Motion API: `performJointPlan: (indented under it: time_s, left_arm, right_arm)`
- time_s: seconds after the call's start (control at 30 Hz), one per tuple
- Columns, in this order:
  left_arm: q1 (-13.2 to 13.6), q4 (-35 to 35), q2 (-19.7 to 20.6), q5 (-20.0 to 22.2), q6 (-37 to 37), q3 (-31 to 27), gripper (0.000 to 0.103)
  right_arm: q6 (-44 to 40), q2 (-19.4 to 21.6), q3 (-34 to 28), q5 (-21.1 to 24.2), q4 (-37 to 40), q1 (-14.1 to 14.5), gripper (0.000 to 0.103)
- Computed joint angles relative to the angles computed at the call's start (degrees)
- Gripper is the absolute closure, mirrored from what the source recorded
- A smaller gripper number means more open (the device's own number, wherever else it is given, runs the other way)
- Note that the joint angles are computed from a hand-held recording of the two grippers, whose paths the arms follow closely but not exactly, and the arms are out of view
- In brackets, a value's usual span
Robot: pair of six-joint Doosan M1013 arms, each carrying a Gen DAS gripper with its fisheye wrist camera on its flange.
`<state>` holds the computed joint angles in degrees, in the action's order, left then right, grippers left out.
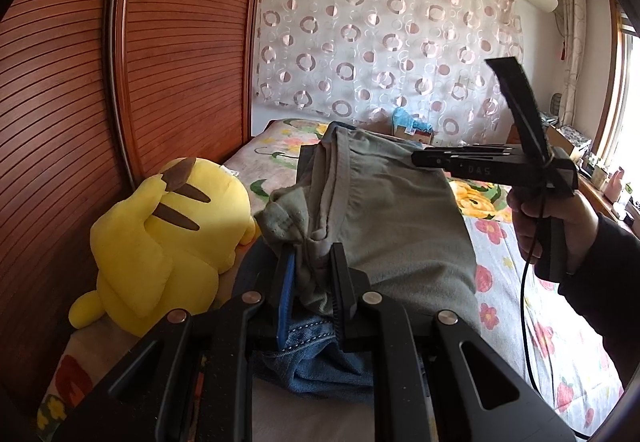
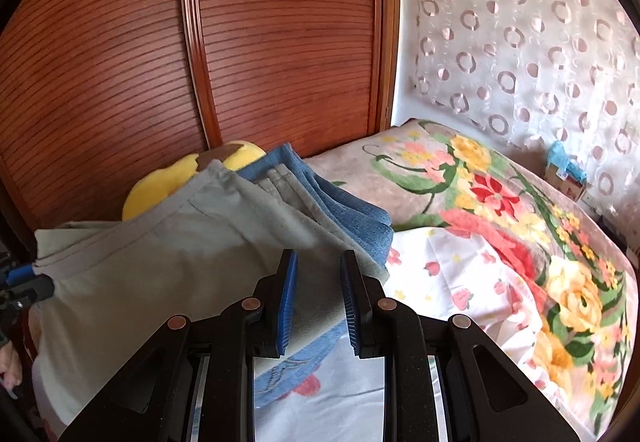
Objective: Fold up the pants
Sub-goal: 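Lower the shorts with both tools onto the folded blue jeans, then open both tools to release the shorts on the jeans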
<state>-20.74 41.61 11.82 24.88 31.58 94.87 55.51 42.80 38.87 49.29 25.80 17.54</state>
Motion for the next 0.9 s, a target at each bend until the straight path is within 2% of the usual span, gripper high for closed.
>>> performJointPlan:
  time_s: [0.23,0.37,0.53,0.6,0.73,0.8,0.9]
  left_arm:
    - [-0.18,-0.01,-0.44,1.14,0.76,-0.18,0.087]
    - [-0.61,2.30,-0.83,2.47,-0.98,-0.10,0.082]
    - [-0.43,3.00,-1.52,2.65,-1.59,0.54,0.065]
    - [-0.36,3.38,-1.82,2.48,-1.96,0.82,0.056]
    - [-0.45,3.75,-2.43,3.01,-1.36,1.18,0.049]
    - [-0.46,3.34,-2.66,2.83,-0.91,1.45,0.030]
    - [-0.34,3.05,-3.26,1.60,-0.60,2.14,0.017]
  right_arm:
    - [-6.66,-4.71,8.51,-3.72,7.02,-0.39,0.080]
    - [-9.51,-6.97,12.70,-5.39,9.77,-0.55,0.080]
    - [-11.23,-9.38,16.83,-7.01,11.11,-0.58,0.080]
    - [-11.65,-10.30,18.35,-7.73,11.58,-0.57,0.080]
    - [-12.05,-11.82,20.75,-8.74,12.26,-0.42,0.080]
    - [-12.09,-12.52,21.89,-9.35,12.35,-0.35,0.080]
    - [-11.82,-13.34,23.16,-9.71,12.48,-0.34,0.080]
